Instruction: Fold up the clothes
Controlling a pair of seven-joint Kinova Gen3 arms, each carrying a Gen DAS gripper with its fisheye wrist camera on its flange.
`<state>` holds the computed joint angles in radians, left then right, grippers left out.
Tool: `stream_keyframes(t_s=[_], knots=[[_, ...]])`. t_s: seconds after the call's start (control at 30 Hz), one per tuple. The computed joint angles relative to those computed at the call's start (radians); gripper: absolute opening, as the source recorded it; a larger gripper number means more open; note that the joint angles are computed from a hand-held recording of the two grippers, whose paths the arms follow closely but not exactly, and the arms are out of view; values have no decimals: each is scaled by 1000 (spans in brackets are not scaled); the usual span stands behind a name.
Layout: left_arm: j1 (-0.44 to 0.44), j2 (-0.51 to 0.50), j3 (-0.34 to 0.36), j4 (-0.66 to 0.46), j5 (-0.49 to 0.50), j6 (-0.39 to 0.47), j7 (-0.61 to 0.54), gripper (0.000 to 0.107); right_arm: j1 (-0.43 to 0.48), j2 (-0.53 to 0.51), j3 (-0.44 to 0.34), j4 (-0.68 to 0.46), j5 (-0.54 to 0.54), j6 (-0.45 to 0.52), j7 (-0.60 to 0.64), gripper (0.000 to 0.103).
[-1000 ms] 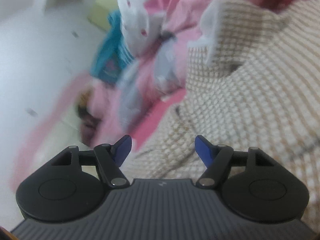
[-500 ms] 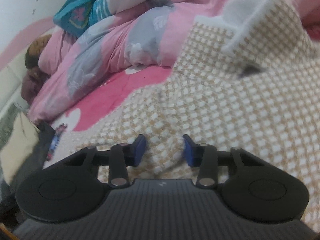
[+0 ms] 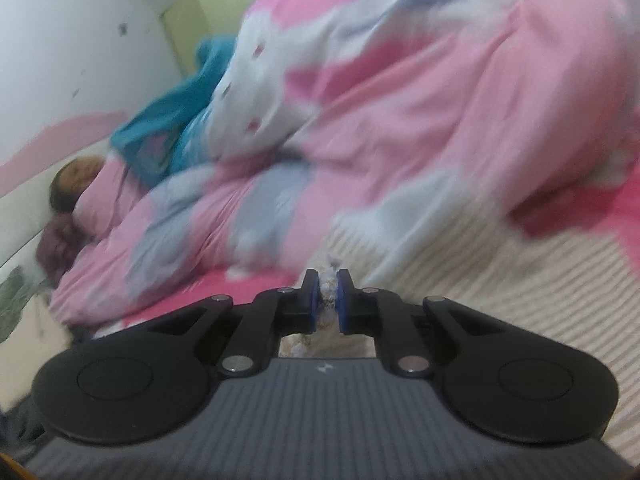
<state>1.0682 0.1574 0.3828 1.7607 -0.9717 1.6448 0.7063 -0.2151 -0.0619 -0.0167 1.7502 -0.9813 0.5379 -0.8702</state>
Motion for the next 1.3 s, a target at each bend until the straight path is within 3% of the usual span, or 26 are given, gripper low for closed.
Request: stream_keyframes(t_s=[0.13,0.23,0.37,0.53,0.67,0.77,0.9,1.0,1.13,1.23,1.3], knots=[[-1,35,-6,-26,-17,-28,-68,40,60,-1,67,13,-47,-28,58,7],[9,63,-21,-48,-23,-39,-123,40,126,25,78,28,17,-31,29,7],[18,76,-42,-57,-15,-61,-161,41,194,110,94,12,124,65,-60,7],[18,60,-52,-39,-7,-90,-151,41,301,156,51,5,38,152,-22,9],[10,50,-50,-27,0,-110,-145,43,377,188,47,-28,-29,259,-29,17],[9,54,-47,-28,-3,-109,-151,45,412,183,48,-25,-54,313,-17,34],[10,57,-48,-29,-8,-112,-161,45,429,208,46,-68,-28,406,-42,35],[13,46,-48,-12,-37,-130,-150,45,418,220,35,-90,7,408,-59,36],[-10,42,-56,-24,-79,-157,-145,46,421,254,16,-101,-14,395,-78,35],[-51,41,-72,-44,-101,-211,-166,47,423,255,7,-94,-25,374,-38,10],[-81,50,-83,-65,-105,-254,-200,47,449,238,0,-72,-69,374,14,9]])
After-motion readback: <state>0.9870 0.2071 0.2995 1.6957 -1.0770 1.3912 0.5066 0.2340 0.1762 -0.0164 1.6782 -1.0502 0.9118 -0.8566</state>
